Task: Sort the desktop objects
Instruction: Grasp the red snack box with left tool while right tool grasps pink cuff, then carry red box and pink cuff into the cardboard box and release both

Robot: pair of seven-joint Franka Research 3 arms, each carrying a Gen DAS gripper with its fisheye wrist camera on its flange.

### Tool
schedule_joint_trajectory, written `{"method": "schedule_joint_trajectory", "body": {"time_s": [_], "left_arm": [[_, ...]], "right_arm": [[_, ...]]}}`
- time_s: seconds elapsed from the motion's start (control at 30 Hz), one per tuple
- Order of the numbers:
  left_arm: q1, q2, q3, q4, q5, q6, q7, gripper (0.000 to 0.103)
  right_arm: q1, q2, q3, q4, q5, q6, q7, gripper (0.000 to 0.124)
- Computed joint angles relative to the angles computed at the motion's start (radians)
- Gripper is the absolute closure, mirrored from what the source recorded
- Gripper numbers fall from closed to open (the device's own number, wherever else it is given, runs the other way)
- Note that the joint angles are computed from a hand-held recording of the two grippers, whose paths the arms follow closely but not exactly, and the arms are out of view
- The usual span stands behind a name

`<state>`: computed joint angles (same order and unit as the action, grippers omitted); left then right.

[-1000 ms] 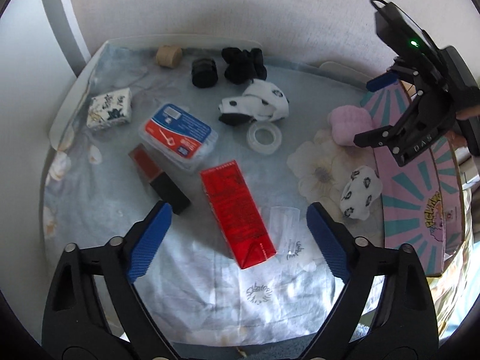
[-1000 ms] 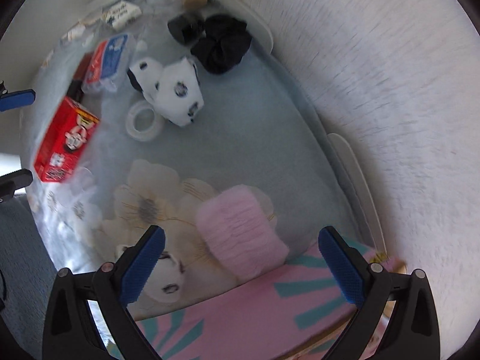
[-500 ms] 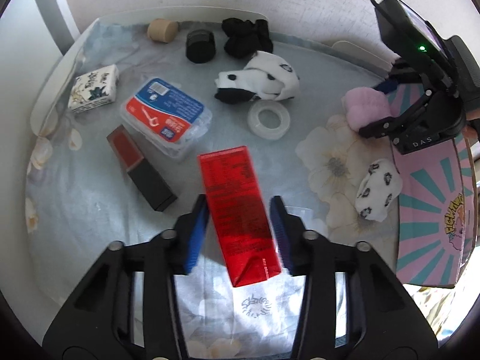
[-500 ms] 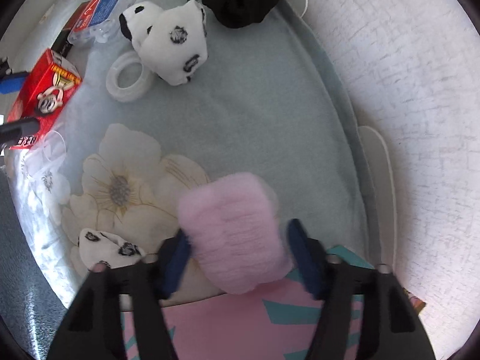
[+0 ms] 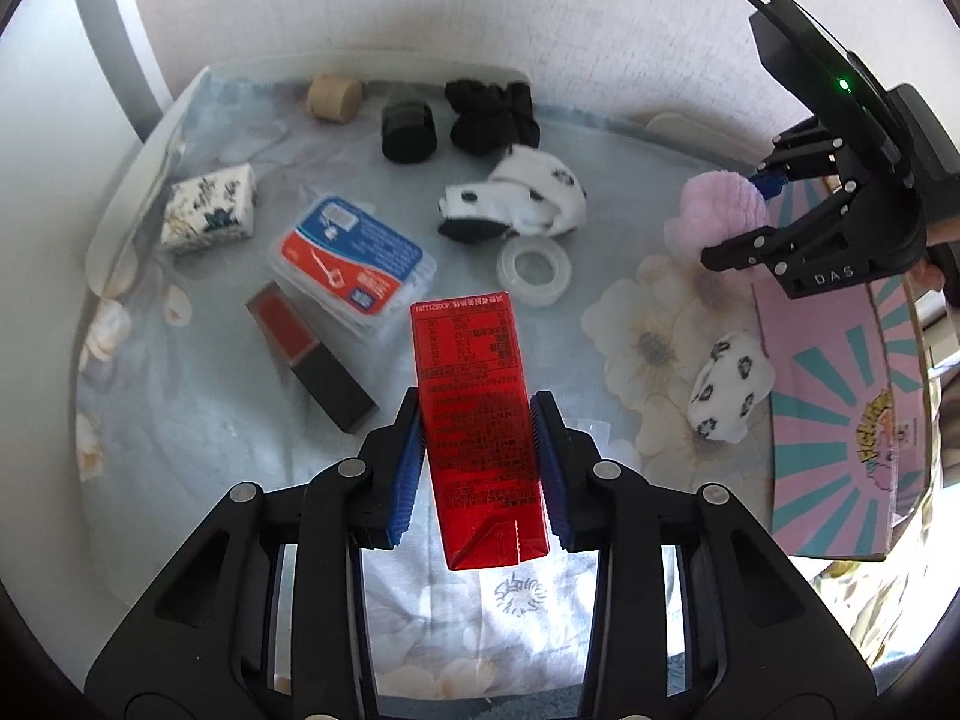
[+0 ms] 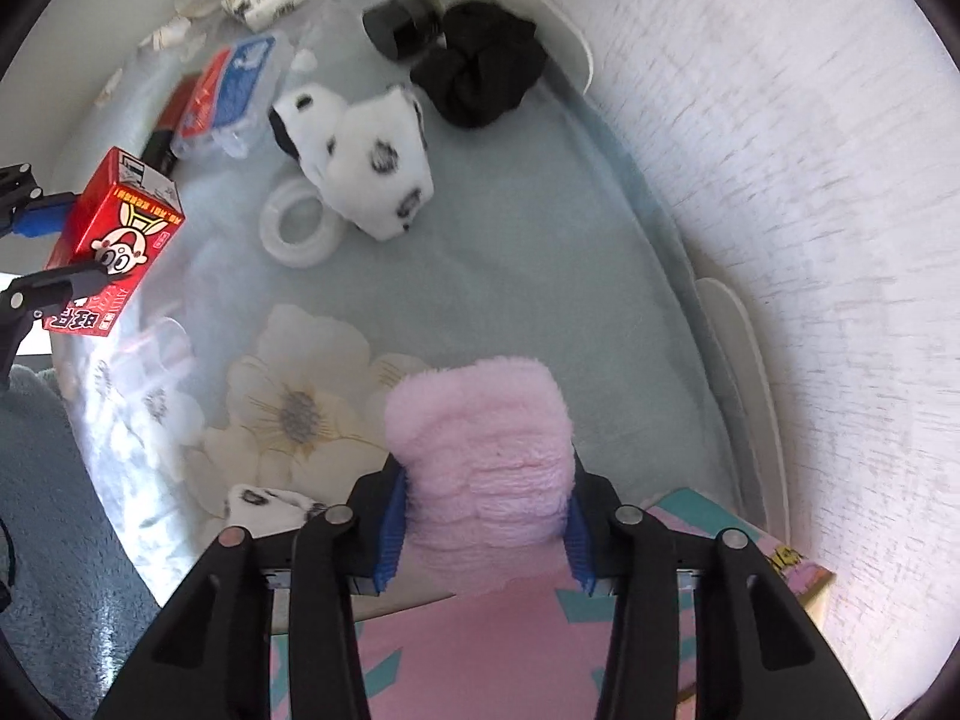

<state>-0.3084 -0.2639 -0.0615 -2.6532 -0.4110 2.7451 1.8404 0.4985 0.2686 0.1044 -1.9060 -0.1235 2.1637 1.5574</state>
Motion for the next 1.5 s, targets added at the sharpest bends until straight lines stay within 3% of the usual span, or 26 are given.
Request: {"method": "schedule_joint_trajectory", "body": {"time_s": [0.23, 0.4, 0.73, 1.2, 1.5], "left_arm": [[0.026, -0.041, 0.001, 0.034, 0.086, -0.049, 0.024, 0.071], [0.018, -0.064, 0.027, 0.067, 0.08, -0.099, 0.098, 0.071], [-0.012, -0.055, 0.027, 0.17, 0.007, -0.16, 0.255, 0.071], [-0.095, -0.01, -0.046, 0.29, -0.11, -0.208, 0.433, 0.071], [-0.134, 0.081, -0.127, 0.407, -0.142, -0.276, 0.463, 0.071]], "right_arm": [[-0.004, -0.035, 0.019, 0.032, 0.085, -0.025, 0.009, 0.084], [-0.013, -0.075, 0.022, 0.049, 0.139, -0.041, 0.018, 0.084], [0.0, -0.239, 0.049, -0.106, 0.096, 0.007, 0.166, 0.084], [-0.073, -0.566, 0.104, -0.37, 0.081, -0.016, 0.45, 0.084], [-0.083, -0.755, 0.128, -0.577, 0.184, 0.014, 0.544, 0.084]]}}
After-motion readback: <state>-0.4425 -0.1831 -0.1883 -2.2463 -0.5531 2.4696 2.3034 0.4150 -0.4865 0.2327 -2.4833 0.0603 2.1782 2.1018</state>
